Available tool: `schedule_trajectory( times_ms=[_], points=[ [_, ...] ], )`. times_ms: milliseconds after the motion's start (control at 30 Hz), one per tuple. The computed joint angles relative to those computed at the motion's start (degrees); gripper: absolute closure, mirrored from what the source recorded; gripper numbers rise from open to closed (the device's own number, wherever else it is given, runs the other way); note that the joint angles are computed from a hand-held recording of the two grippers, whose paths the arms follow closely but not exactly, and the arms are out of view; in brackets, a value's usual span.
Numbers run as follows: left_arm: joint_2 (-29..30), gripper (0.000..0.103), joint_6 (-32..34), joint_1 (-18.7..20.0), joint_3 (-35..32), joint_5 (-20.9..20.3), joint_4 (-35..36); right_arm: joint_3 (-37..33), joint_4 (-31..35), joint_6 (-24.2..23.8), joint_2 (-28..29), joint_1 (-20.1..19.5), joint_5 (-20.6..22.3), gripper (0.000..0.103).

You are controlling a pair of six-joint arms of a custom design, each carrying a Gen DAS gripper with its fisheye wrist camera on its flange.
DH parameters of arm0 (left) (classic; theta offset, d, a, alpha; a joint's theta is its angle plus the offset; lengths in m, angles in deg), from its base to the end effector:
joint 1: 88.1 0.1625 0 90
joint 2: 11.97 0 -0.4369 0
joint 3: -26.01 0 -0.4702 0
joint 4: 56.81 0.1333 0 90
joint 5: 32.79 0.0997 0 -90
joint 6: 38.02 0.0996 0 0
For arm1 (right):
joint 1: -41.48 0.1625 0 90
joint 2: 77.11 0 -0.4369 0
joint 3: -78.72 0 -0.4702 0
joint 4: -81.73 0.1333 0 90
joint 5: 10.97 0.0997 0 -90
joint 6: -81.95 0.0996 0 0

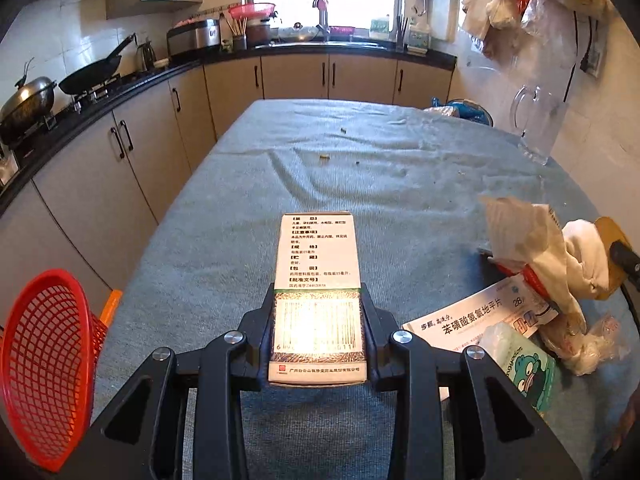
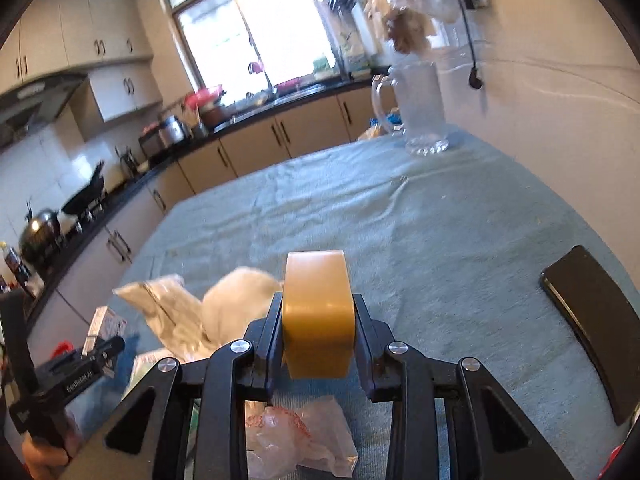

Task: Collect trash
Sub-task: 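Grasp the white barcode medicine box with the left tool while the right tool grasps the yellow tape roll, then carry the white box and tape roll over the red basket with both tools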

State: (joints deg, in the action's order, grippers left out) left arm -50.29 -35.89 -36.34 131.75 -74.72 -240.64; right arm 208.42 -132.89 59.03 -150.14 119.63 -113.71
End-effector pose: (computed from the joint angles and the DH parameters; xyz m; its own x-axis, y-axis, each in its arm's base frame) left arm -0.2346 -0.6328 -0.0160 -0.7085 0.1797 -0.6824 0.5811 0.6973 -0.4197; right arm 0.0035 -0.5253 0.2435 -0.8706 0.2256 0.4372 -0.2844 0.4943 -0.8214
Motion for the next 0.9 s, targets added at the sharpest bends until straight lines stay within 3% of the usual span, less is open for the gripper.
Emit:
schedule_trajectory(
  times_ms=[333, 700, 900],
  points=[
    [0.35, 0.07, 1.9, -0.58, 0.49, 0.4, -2.76, 3.32, -11.67, -3.0, -0.06, -0.38, 9.67, 0.07],
    [1.14, 0.07, 4.96, -1.99, 1.04, 3.24, -7.33, 3.84, -7.99, -8.51, 0.12, 0.4, 13.89, 0.07],
    [-0.43, 0.07, 5.96, -4.03, 4.12, 4.61, -10.28, 3.8, -7.72, -9.36, 0.4, 0.59, 13.46, 0.07]
  ],
)
